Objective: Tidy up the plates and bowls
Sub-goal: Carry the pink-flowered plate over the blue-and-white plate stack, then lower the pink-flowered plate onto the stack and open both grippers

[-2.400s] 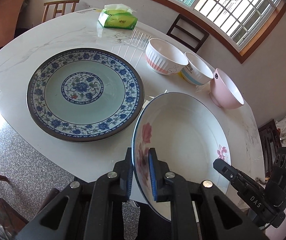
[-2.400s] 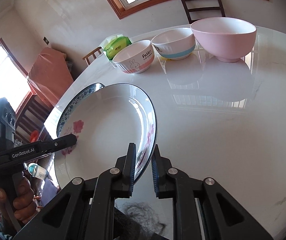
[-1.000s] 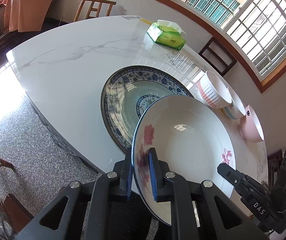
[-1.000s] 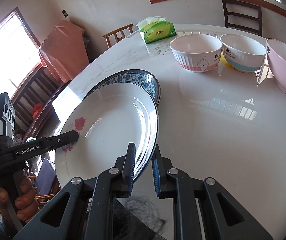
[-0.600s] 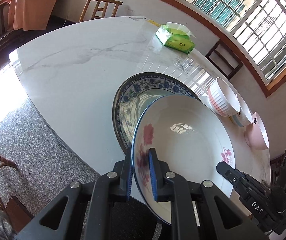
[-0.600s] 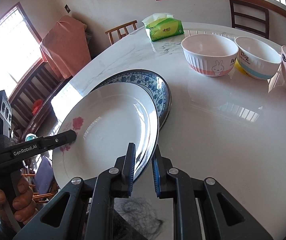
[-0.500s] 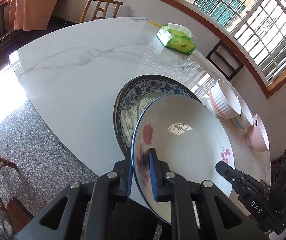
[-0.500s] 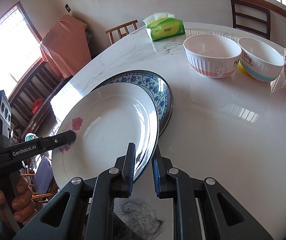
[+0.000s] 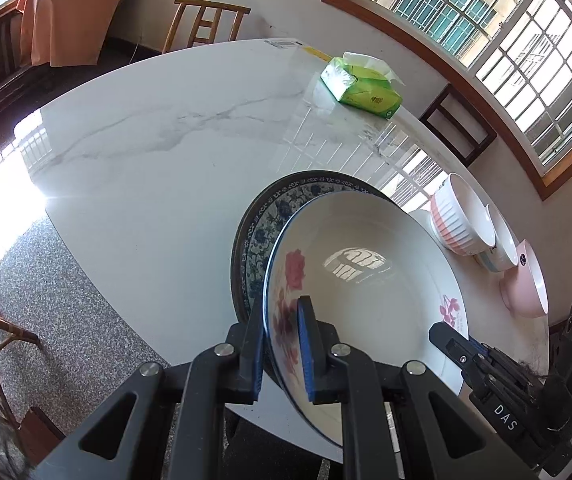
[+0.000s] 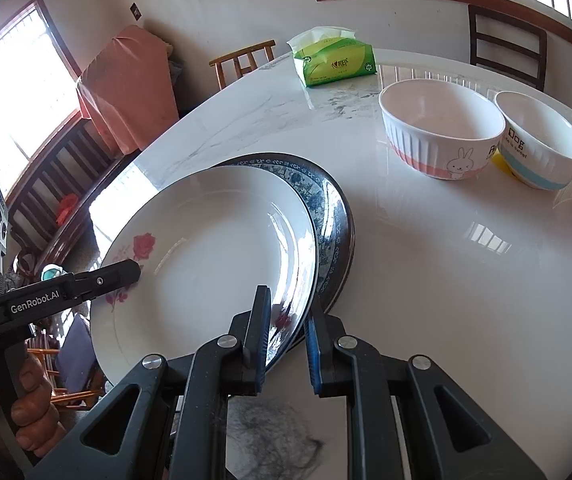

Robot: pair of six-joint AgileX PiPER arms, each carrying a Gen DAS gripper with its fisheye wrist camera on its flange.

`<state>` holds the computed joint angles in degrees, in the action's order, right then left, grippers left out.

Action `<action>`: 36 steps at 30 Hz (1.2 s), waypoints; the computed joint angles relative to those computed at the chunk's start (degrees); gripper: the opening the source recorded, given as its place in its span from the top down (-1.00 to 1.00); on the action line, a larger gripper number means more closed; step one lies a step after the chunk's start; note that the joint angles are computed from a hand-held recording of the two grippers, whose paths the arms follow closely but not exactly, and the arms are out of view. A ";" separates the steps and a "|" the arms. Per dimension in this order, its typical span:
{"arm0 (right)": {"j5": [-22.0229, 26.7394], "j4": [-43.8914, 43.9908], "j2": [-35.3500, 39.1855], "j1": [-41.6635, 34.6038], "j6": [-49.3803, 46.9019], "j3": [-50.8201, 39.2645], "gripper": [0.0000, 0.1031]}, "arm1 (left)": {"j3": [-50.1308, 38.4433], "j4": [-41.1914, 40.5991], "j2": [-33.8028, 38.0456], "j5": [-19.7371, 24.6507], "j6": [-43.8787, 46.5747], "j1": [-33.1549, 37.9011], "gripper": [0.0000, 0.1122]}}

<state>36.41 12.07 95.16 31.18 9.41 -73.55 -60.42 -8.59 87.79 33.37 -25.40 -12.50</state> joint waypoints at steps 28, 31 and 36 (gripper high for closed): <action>-2.18 -7.71 5.34 1.70 4.39 -4.96 0.65 | -3.53 -2.05 4.56 0.09 3.54 2.17 0.74; -3.01 -8.73 5.44 2.02 4.75 -4.71 0.64 | -3.37 -2.41 4.50 -0.16 3.97 2.25 0.74; -5.04 -10.19 4.89 2.52 5.35 -3.28 0.62 | -2.38 -4.32 4.05 -1.17 6.09 2.84 0.74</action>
<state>31.37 1.88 100.05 33.70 14.76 -76.83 -62.79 -12.91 91.84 32.19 -19.31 -9.66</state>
